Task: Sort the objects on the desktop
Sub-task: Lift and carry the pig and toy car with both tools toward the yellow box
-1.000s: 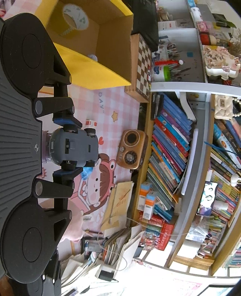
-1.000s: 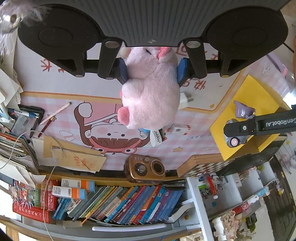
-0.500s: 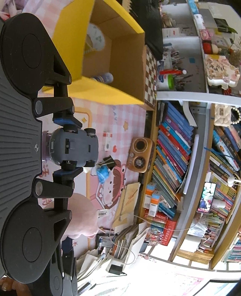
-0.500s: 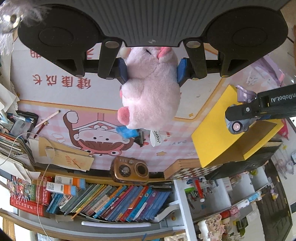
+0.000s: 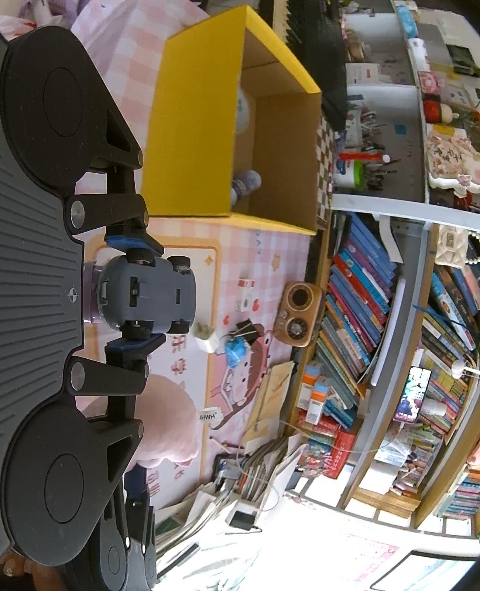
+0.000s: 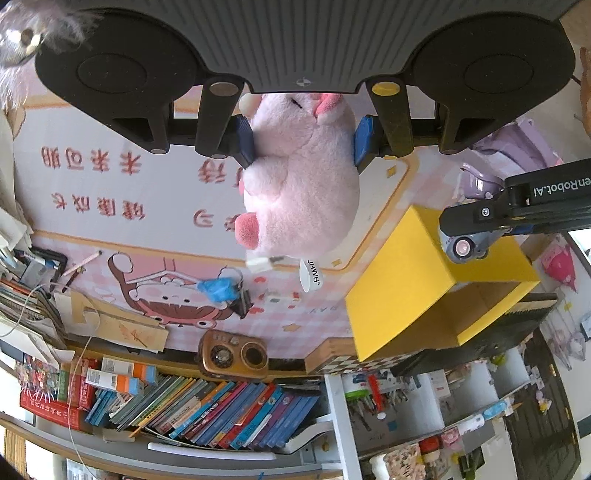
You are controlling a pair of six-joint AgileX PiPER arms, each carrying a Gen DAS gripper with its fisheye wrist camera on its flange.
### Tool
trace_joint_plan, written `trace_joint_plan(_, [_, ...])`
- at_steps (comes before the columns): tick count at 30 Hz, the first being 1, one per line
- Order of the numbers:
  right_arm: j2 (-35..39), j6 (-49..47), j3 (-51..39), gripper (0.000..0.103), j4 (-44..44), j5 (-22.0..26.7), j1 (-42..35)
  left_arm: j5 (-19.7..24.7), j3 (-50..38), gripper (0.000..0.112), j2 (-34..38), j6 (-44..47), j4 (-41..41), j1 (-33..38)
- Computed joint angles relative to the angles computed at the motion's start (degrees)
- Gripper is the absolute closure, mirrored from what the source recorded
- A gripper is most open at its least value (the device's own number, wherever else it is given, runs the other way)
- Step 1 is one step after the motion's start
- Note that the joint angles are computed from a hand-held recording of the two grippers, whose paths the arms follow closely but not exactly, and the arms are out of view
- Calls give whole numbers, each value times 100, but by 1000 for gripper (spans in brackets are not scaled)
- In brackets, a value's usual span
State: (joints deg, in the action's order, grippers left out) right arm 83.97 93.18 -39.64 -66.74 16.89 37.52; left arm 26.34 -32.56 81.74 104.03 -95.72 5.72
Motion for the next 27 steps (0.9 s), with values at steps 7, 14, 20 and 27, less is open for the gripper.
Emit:
trace_joint_plan(7, [41, 759, -33, 54, 79, 756, 1028, 701, 263, 71, -228, -68, 829, 884])
trace_joint_plan(14, [281, 1325, -198, 54, 171, 1246, 1831, 1444, 426, 71, -315, 51, 1507, 1942])
trace_joint_plan(20, [562, 1610, -425, 54, 225, 1413, 2295, 1933, 478, 71, -304, 255, 1971, 2758])
trace_joint_plan(27, [900, 1679, -747, 54, 241, 1297, 2559, 2326, 440, 71, -252, 457, 2322, 3629])
